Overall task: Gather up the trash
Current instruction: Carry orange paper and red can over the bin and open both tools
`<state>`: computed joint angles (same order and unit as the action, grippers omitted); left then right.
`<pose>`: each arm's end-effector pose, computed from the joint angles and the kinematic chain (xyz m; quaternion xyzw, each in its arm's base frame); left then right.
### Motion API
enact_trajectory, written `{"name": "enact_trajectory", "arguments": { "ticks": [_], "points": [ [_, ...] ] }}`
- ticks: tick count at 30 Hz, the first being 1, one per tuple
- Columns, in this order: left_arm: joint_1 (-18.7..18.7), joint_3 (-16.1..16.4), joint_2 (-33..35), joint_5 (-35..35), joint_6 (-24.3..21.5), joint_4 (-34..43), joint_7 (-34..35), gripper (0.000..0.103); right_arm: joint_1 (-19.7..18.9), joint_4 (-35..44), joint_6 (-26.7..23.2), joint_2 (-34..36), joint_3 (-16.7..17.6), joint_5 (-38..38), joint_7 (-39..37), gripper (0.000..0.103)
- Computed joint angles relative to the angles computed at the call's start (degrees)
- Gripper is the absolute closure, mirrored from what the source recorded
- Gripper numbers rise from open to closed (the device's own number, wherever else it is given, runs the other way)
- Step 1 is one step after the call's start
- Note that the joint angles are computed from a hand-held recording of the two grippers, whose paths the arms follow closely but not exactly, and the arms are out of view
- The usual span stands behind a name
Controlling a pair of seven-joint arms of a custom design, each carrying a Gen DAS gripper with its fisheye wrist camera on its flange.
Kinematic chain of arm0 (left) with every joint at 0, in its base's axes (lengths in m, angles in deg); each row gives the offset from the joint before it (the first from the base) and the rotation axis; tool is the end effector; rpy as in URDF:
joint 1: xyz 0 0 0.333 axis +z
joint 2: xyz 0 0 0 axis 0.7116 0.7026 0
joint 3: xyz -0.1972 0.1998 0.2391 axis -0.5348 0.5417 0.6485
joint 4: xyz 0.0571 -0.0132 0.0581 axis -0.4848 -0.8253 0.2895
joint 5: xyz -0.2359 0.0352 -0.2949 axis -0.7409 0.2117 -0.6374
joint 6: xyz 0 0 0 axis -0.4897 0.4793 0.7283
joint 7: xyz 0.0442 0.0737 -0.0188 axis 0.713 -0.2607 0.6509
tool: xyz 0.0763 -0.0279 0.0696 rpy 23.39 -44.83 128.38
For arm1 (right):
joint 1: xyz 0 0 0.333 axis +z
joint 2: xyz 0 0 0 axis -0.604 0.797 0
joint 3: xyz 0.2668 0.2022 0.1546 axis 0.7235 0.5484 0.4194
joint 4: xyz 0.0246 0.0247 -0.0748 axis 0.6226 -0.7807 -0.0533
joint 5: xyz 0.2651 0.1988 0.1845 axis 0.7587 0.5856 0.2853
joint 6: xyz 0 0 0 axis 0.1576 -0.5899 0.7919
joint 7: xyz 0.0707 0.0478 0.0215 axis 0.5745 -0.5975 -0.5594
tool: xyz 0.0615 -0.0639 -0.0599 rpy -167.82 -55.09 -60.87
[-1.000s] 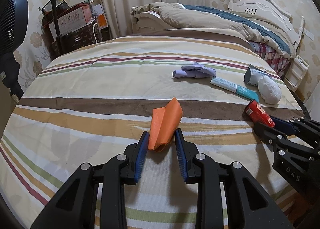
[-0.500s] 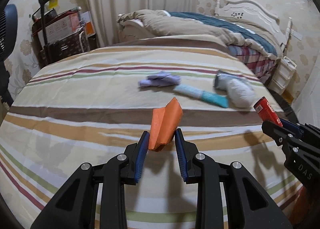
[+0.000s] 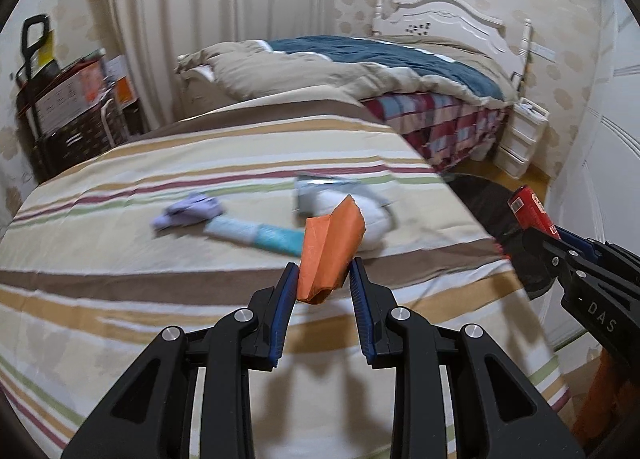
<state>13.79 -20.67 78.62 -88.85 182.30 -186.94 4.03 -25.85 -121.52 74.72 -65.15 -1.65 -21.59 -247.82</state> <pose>0.6247 -0.3602 0.4237 -0.4768 0.7817 -0.3507 0.1963 0.5012 0.1637 0.4505 -0.5279 0.7377 -0.3133 0.2810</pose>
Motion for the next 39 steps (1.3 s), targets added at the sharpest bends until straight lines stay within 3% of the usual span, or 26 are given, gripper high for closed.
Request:
{"name": "enact_trajectory", "arguments": {
  "ticks": [15,39],
  "points": [
    [-3.95,-0.98,9.07,3.89,-6.37,16.13,-0.53,0.073,-5.48,-2.76,-0.12,-1.38,-2.84,-3.25,4.31,0.077],
    [-6.94,-2.97,25.5,11.83,-22.77,45.81,-3.59,0.073,-10.61,-0.36,2.85,3.67,-6.47,-4.34,6.31,0.077]
  ]
}}
